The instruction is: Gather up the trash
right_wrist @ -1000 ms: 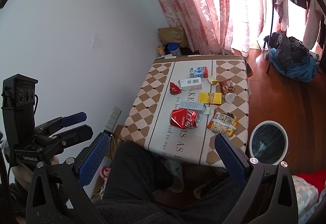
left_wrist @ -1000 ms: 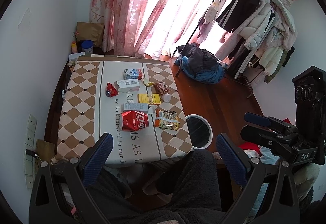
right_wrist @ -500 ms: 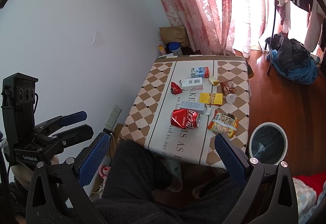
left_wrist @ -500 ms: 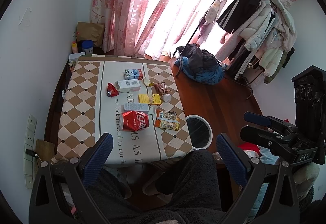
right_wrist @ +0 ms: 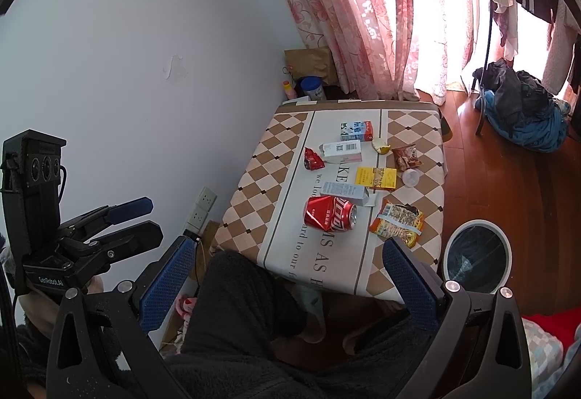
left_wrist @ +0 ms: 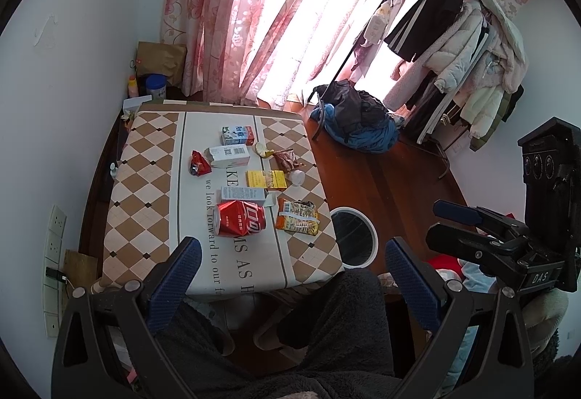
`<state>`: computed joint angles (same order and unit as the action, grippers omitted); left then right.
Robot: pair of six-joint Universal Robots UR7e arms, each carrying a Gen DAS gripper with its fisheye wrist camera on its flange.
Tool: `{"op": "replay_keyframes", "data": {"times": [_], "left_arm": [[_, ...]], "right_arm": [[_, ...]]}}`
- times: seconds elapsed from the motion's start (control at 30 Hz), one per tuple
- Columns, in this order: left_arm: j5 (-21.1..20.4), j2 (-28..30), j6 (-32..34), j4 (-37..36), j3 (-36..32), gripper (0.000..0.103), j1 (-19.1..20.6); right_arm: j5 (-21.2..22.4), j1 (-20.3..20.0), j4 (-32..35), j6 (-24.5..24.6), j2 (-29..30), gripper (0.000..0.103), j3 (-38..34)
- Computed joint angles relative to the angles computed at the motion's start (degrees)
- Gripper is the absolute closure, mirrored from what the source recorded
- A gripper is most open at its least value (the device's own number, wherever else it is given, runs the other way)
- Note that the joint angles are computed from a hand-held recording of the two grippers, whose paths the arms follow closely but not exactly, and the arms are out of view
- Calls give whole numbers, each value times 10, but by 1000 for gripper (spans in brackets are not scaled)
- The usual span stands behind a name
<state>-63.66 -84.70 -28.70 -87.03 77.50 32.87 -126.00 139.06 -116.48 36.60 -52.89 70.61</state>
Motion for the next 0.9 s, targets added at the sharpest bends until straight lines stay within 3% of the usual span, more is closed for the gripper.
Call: {"op": "replay_keyframes", "data": {"times": [0.8,0.9], "left_arm": [[2,-1,1,-3,3,0,0],[18,1,2,-7,7,0,2]], "right_arm": [[1,0,-4,3,1,0,3],[-9,0,3,10,11,0,-10]]}}
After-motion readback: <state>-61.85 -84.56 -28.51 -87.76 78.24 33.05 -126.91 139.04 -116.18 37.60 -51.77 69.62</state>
